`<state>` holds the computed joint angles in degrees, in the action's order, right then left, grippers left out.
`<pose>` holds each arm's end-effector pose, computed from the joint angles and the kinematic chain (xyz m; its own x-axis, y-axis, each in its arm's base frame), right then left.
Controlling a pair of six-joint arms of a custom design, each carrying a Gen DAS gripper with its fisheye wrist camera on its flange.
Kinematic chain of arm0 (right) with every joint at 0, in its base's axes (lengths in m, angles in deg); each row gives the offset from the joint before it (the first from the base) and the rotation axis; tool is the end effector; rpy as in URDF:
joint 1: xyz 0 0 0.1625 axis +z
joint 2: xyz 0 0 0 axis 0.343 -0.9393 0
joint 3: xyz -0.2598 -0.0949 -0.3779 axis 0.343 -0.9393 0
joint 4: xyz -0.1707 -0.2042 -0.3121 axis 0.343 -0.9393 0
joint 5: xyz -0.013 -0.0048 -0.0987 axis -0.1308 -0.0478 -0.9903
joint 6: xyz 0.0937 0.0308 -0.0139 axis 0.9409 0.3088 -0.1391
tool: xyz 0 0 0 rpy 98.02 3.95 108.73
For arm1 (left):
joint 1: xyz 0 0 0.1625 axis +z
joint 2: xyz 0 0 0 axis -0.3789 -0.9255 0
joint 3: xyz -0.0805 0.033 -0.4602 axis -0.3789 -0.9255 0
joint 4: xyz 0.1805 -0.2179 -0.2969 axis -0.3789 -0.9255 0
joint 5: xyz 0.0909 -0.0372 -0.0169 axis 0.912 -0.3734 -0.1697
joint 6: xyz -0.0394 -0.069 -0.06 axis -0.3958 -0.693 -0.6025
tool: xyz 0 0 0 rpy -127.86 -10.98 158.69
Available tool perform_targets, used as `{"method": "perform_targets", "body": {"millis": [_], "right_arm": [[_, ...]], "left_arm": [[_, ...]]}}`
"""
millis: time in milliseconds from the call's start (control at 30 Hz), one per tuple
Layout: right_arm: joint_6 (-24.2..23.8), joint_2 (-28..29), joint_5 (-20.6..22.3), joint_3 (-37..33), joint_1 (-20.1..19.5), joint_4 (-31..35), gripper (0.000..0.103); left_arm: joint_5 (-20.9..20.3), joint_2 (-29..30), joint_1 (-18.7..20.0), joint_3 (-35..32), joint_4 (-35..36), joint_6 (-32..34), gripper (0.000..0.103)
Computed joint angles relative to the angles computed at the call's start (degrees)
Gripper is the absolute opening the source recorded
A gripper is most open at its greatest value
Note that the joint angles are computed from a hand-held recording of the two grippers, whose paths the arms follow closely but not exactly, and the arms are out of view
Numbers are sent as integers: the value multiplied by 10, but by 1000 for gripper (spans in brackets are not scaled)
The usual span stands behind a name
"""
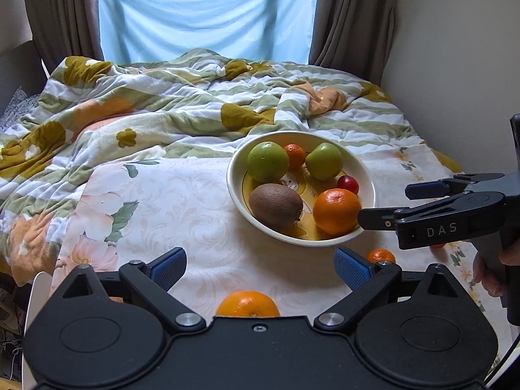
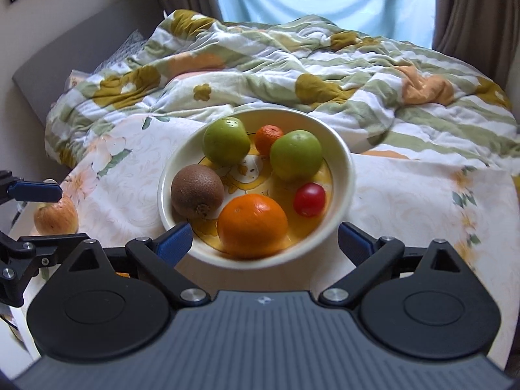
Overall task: Organize fruits
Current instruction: 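Grasp the cracked yellow apple with the left tool while the right tool grasps another orange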
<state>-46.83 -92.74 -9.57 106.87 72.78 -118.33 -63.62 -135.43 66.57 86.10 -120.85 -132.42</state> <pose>0.1516 -0.6344 0.0442 -0.5950 -0.7132 0.3707 -0.7954 0.5886 -0.1444 -0.1472 -0.4550 0.1250 -0.7162 -0.2591 -0.6480 0.3036 0.7204 -0.6236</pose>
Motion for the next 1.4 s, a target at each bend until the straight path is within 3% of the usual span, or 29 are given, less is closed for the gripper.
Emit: {"method": "perform_targets", "body": {"millis": [200,433,600,833,1033,1233,1400], "right_arm": [[13,-40,1,46,-4,-34,103],[23,-93,4,95,-8,-44,103],[-4,-120,6,136,-8,-74,103],[-36,-152,20,192,2,-97,103],[-12,-150,13,233,23,-129,103],[30,-96,-26,257,48,-214,103],[82,-40,-55,256,63,-263,103]], "left_arm": [[20,-7,-48,19,51,-95,100],[29,-30,-105,27,225,-255,103],[18,-59,-144,36,361,-383,103],[-5,-111,-184,62,494,-515,103],[-18,-162,-192,99,537,-556,103],[-6,-210,-169,124,575,-541,103],[21,-245,-128,154,517,-462,103]]}}
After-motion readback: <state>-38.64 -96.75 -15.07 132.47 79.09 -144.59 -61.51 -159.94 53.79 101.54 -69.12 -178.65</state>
